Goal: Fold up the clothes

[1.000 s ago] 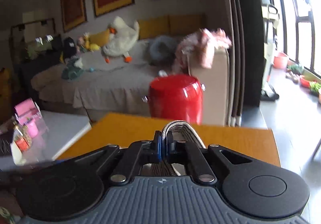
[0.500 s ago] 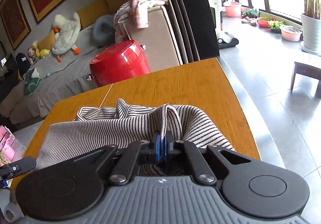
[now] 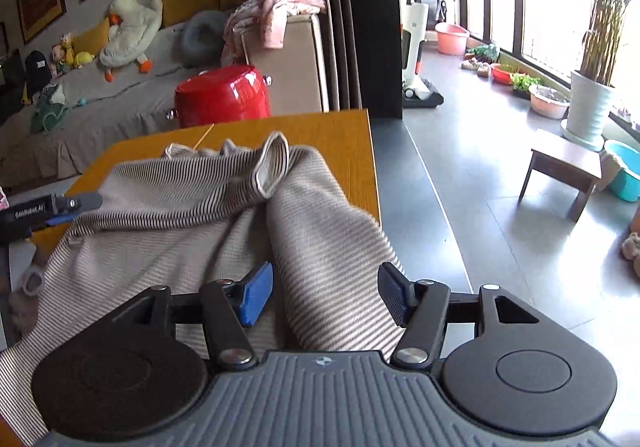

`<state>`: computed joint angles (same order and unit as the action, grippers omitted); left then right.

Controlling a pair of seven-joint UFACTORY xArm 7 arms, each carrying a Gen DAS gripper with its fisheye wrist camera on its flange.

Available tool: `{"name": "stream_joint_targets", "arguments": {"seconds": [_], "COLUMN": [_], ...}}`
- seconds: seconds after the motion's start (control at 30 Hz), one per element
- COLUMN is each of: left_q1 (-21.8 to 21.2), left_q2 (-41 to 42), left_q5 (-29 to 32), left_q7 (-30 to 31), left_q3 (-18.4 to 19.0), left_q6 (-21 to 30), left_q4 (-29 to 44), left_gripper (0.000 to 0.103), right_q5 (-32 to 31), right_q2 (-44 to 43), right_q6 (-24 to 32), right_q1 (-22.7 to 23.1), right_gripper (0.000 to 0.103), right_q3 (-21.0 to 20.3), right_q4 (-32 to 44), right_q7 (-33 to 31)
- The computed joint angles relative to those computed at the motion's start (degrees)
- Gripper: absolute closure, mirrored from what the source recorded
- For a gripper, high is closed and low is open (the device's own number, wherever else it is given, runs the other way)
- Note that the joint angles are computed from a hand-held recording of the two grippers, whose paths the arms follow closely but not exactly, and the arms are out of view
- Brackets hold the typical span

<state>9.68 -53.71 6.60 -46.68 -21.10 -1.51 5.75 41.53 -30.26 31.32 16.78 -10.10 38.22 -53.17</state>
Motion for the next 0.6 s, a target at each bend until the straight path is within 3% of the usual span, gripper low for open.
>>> {"name": "stream_joint_targets", "arguments": {"seconds": [0.1,0.17,0.2,0.23,0.37,0.43,0.5,0.53,0.6], "left_q1": [1.5,1.4,1.0,0.6,-0.6,-0.8,-0.9,-0.9,-1.1], "left_q2": [-2.3,-4.4,-5.1,-5.8,-6.3,-6.3,-6.3,-6.2,-6.3], "left_q5": [0.6,0.9,0.9,0.9,1.1,1.4,1.7,1.7,1.6], "left_q7": [-1.1,-1.9,-2.2,-2.5,-2.5,-2.2,-2.1,-2.1,-2.0], "left_q3": [-2.0,-1.4,-0.7,0.1,2.5,2.6,2.4,2.4,2.9], "left_q6": [3.5,4.8,5.2,5.6,5.7,5.6,5.5,5.4,5.4], "left_q4": [0.3,-0.6,-1.0,-1.5,-2.2,-2.2,-2.1,-2.1,-2.3], "left_gripper": [0.0,0.0,0.0,0.0,0.0,0.0,0.0,0.0,0.0], "right_q5": [3.0,5.0,4.9,4.4,2.5,4.1,6.3,6.5,5.0], "right_q2": [1.2,2.4,3.0,3.8,6.5,5.9,3.1,1.1,-2.3], "right_q6": [-4.5,-8.0,-10.9,-12.6,-27.2,-30.6,-32.2,-30.6,-22.7], "right_q1": [3.0,5.4,6.3,7.0,11.4,17.5,27.3,31.5,34.5], "right_gripper": [0.056,0.064,0.077,0.083,0.092,0.101,0.103,0.103,0.102], "right_q3": [1.0,1.7,2.9,3.5,4.3,0.2,-6.3,-8.9,-10.6], "right_q4": [-2.2,-3.3,-3.4,-2.9,0.5,3.0,4.1,4.3,3.9], "right_q7": [-2.4,-4.4,-5.5,-6.0,-8.2,-10.0,-13.5,-14.9,-14.8]}}
